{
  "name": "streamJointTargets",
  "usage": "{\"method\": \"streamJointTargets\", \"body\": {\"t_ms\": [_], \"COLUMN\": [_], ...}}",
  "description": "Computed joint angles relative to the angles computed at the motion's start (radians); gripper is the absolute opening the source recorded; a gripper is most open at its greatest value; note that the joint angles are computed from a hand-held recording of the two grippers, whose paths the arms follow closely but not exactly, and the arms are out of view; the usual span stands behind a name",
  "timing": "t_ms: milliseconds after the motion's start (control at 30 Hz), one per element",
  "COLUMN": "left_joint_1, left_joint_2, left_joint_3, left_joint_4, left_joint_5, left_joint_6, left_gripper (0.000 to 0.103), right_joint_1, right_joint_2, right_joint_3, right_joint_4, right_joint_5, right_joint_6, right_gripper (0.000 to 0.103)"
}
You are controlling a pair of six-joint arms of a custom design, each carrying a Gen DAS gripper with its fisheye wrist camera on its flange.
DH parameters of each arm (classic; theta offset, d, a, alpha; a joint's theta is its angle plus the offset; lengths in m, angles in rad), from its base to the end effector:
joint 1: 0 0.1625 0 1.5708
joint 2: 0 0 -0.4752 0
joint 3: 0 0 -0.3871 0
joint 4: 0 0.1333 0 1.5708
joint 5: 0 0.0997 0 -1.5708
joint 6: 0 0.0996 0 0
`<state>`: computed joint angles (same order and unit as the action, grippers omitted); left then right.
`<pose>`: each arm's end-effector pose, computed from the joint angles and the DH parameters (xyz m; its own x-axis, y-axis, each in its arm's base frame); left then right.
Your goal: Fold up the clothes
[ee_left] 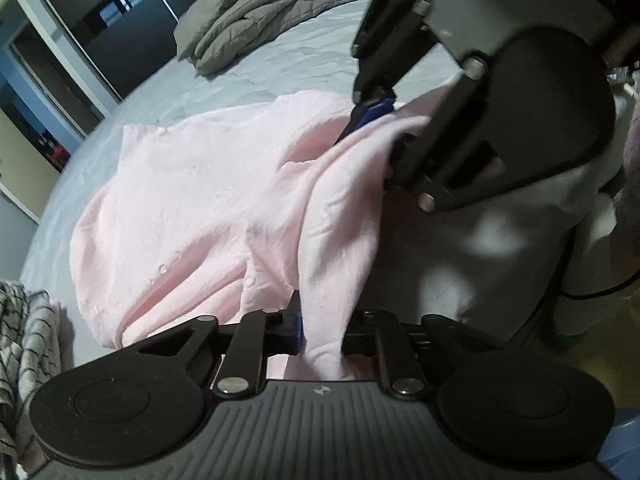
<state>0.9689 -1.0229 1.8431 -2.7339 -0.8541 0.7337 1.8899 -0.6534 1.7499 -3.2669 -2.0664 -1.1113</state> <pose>-0.1933 -0.6324 0.2479 -0.1974 0.7017 -0.6846 0.8959 0.4126 0.1646 0.2968 -0.6243 0.0909 -0.1757 -0.7120 0.6799 -0.9390 0.3287 0.1016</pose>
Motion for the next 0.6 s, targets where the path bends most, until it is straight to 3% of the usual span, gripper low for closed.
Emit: {"method": "streamJointTargets", "body": {"t_ms": [100, 267, 333, 433, 533, 600], "left_joint_1": [0.013, 0.042, 0.052, 0.066, 0.075, 0.078], "left_joint_2": [-0.003, 0.012, 0.02, 0.03, 0.035, 0.036], "left_joint_3": [-0.075, -0.223, -0.275, -0.346, -0.401, -0.424], "left_joint_4": [0.137, 0.355, 0.418, 0.508, 0.582, 0.614], "left_joint_5": [-0.038, -0.115, -0.144, -0.192, -0.235, -0.252], "left_joint_6": [-0.089, -0.265, -0.322, -0.404, -0.451, -0.456], "left_gripper": [0.011, 0.01, 0.01, 0.01, 0.01, 0.01], "right_joint_1": [-0.008, -0.009, -0.007, 0.003, 0.011, 0.006], "right_joint_2": [-0.018, -0.056, -0.062, -0.042, 0.012, 0.035], "right_joint_3": [0.015, 0.041, 0.055, 0.068, 0.071, 0.06], "right_joint_4": [-0.019, 0.002, -0.005, -0.033, -0.156, -0.211], "right_joint_5": [0.019, 0.042, 0.053, 0.017, -0.059, -0.073], "right_joint_6": [-0.017, -0.048, -0.076, -0.176, -0.33, -0.376], "right_gripper": [0.058, 0.067, 0.078, 0.08, 0.08, 0.079]}}
